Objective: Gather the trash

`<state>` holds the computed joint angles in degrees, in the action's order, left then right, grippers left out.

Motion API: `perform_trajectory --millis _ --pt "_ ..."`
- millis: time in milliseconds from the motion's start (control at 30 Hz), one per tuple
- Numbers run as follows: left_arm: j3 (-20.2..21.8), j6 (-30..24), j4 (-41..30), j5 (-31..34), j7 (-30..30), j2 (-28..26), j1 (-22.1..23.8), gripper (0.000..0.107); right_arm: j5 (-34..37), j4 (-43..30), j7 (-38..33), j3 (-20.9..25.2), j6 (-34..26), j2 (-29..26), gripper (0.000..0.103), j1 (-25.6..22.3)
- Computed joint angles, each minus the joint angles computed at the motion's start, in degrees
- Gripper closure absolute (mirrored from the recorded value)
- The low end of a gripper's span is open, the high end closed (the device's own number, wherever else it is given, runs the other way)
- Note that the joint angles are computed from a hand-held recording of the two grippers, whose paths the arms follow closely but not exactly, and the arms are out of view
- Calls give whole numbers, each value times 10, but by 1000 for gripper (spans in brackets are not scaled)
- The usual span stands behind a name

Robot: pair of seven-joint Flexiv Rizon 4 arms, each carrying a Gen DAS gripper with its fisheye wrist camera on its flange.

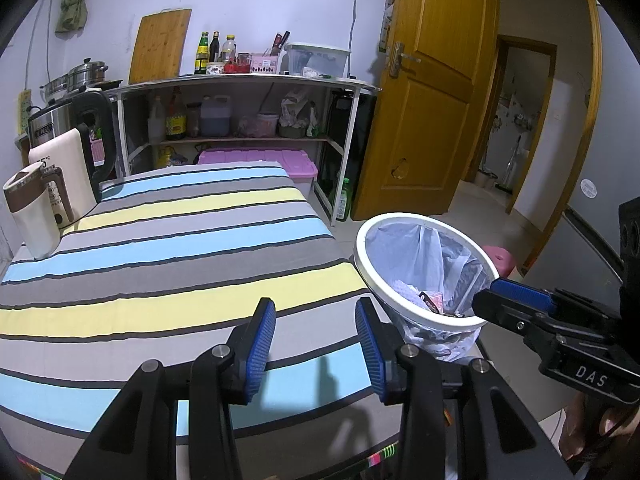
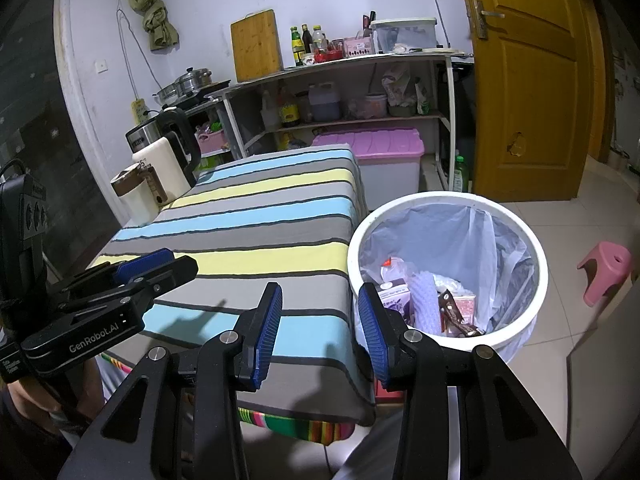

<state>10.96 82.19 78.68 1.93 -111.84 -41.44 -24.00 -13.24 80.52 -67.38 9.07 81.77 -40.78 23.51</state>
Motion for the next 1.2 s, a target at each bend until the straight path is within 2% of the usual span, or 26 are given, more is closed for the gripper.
perform_trajectory --millis 867,1200 --pt "-1 -4 -3 3 -2 0 1 65 0 0 1 -2 -2 1 62 3" --pt "-3 8 23 1 -2 11 2 65 0 3 3 -3 -1 2 62 4"
